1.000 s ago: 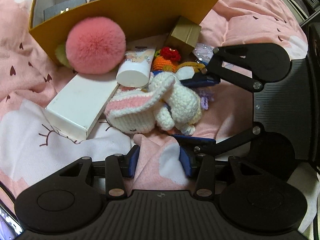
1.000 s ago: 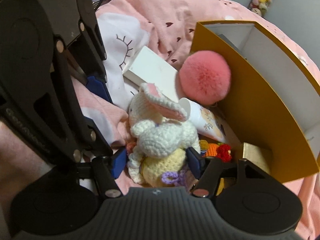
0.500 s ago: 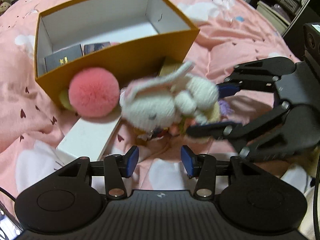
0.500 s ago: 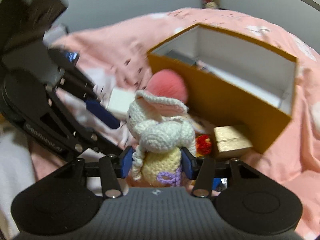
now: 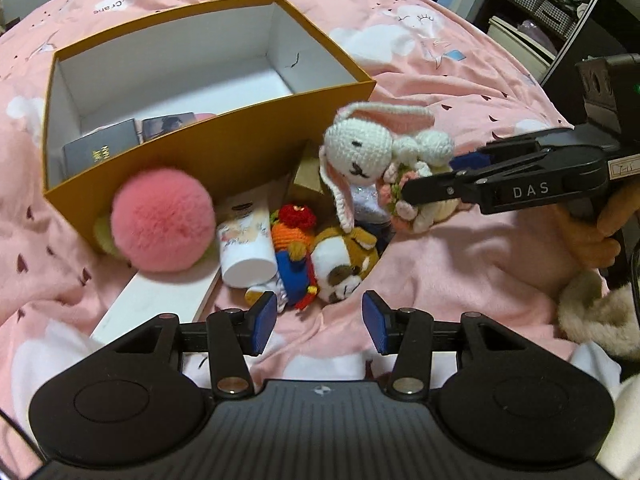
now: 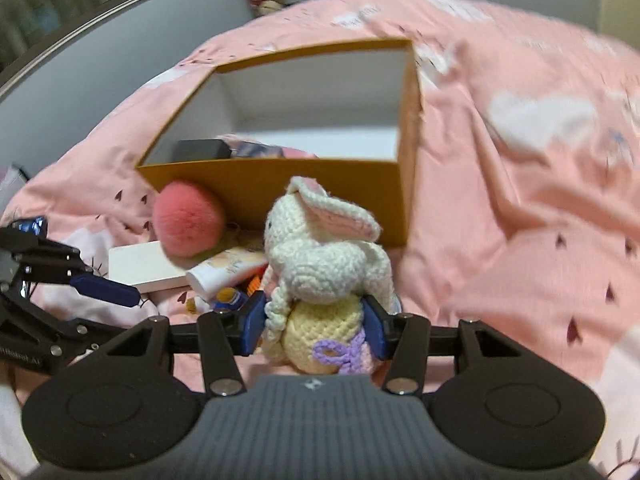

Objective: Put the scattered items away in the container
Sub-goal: 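Grasp the white crochet bunny with the right gripper, then grasp the sailor fox plush with the left gripper while the right holds the bunny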

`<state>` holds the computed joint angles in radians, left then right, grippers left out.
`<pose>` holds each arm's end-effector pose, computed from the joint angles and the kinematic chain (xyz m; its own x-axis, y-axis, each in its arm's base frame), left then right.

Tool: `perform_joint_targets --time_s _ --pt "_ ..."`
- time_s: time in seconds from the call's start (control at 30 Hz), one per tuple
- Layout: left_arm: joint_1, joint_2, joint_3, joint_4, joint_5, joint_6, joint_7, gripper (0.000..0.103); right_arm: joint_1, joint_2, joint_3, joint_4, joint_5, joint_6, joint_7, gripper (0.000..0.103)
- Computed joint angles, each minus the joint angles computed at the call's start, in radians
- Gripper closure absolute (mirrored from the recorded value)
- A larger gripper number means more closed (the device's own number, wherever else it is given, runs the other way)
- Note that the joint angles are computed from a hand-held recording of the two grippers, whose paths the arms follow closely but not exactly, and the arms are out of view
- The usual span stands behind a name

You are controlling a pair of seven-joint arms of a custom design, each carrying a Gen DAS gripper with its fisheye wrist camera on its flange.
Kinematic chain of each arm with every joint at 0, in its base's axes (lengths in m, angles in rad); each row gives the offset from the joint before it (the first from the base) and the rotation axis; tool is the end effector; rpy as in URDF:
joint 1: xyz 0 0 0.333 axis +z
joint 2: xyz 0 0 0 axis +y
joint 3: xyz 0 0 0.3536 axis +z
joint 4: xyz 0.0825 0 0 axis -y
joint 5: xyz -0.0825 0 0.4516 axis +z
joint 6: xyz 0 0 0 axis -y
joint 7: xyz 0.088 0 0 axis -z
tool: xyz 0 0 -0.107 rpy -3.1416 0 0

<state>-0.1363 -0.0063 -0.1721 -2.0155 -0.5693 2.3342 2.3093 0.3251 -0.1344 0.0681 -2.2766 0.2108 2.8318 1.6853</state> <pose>0.6098 -0.2038 0.4991 -0.6822 -0.6999 0.2115 -0.6933 0.5273 -0.4913 0.5526 0.2188 0.4920 0.1796 -0.9548 -0.2368 -0.8023 -0.0029 -0.5969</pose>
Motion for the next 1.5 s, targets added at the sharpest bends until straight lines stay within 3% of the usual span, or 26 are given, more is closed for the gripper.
perform_joint_targets --time_s 0.17,0.33,0.5,0.67,0.8,1.0,1.13,1.33,1.5 --pt "-0.006 0.025 -0.01 0.016 0.031 0.028 0.014 0.048 -0.009 0.003 0.0 -0.004 0.004 -0.009 0.056 0.047" --pt "-0.015 0.046 -0.022 0.037 0.188 0.036 0.113 0.054 -0.017 0.003 0.002 0.012 -0.031 -0.041 0.067 0.043" --pt "-0.036 0.031 -0.036 -0.019 0.315 0.144 0.269 0.057 -0.042 -0.009 0.025 0.019 -0.187 -0.057 0.109 0.043" --pt "-0.055 0.032 -0.044 -0.089 0.432 0.284 0.347 0.062 -0.054 -0.019 0.034 0.02 -0.291 -0.058 0.135 0.043" --pt "-0.064 0.022 -0.049 -0.143 0.421 0.358 0.474 0.063 -0.058 -0.023 0.04 0.021 -0.35 -0.064 0.153 0.043" --pt "-0.067 0.036 -0.048 -0.158 0.408 0.382 0.542 0.066 -0.048 -0.028 0.036 0.018 -0.352 -0.071 0.139 0.043" --pt "-0.067 0.04 -0.053 -0.193 0.404 0.459 0.597 0.065 -0.043 -0.034 0.033 0.008 -0.337 -0.07 0.132 0.043" --pt "-0.065 0.054 -0.056 -0.224 0.419 0.557 0.608 0.059 -0.039 -0.033 0.031 0.001 -0.312 -0.063 0.124 0.042" --pt "-0.059 0.061 -0.057 -0.223 0.445 0.555 0.58 0.057 -0.037 -0.033 0.029 -0.002 -0.301 -0.061 0.115 0.041"
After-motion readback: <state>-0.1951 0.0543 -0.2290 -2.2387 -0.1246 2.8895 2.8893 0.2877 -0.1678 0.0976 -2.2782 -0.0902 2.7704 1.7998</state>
